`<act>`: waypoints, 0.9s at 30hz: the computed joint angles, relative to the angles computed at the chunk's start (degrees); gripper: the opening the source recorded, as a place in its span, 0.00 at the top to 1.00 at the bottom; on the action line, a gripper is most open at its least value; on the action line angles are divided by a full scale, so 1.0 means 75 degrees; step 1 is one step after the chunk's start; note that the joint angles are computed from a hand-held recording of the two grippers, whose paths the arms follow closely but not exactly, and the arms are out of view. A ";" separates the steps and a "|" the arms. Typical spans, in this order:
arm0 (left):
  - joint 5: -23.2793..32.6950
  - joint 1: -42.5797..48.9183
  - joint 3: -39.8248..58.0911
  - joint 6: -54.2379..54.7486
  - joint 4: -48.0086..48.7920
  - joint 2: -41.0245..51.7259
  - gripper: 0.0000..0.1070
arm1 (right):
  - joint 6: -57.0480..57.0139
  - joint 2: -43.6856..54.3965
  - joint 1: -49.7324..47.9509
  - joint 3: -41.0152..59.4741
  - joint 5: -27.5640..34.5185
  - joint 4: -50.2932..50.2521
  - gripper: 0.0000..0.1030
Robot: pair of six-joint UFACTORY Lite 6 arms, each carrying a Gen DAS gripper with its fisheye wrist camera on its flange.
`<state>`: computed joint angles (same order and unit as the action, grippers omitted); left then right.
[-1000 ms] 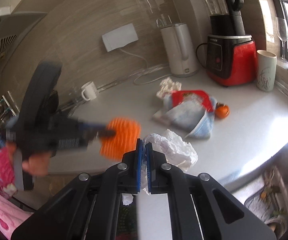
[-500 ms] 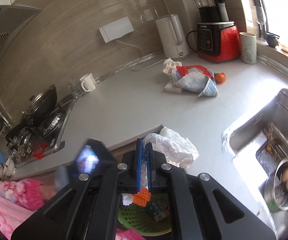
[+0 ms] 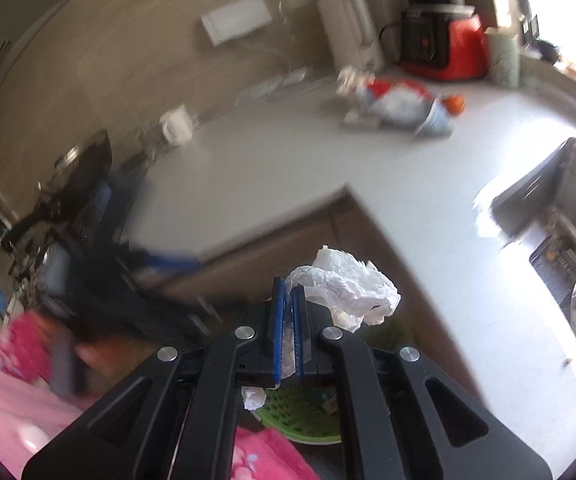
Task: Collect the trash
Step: 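Carry the net and tissue to the green basket and open both grippers, then grasp the tangerine with the right gripper and lift it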
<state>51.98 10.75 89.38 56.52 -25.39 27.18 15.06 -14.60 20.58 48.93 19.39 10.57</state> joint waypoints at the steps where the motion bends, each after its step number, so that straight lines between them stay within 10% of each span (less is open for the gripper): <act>1: 0.0090 0.0113 0.0195 -0.0049 -0.0041 -0.0019 0.14 | -0.0497 0.0243 0.0064 -0.0085 -0.0157 0.0485 0.95; 7: 0.0477 0.0512 0.1316 -0.0434 -0.0318 0.0174 0.12 | -0.2223 0.1905 0.0280 0.0050 -0.0531 0.1852 0.87; 9: 0.0734 0.0529 0.1842 -0.0683 -0.0323 0.0390 0.12 | -0.3028 0.2552 0.0200 0.0292 -0.0404 0.2496 0.53; 11: 0.0878 0.0467 0.2264 -0.0882 -0.0318 0.0577 0.12 | -0.3078 0.2870 0.0163 0.0486 -0.0357 0.2417 0.42; 19: 0.0902 -0.0215 0.3249 -0.1707 -0.0244 0.1121 0.12 | -0.5080 0.2564 -0.1371 0.1590 0.0593 0.3338 0.33; 27: 0.0699 -0.1775 0.5454 -0.3120 0.0171 0.2455 0.12 | -0.6104 0.4531 -0.3713 0.5400 0.1759 0.2428 0.33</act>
<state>57.22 -2.57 130.28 33.12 -24.11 45.60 -30.71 19.38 -7.27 89.43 32.58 28.77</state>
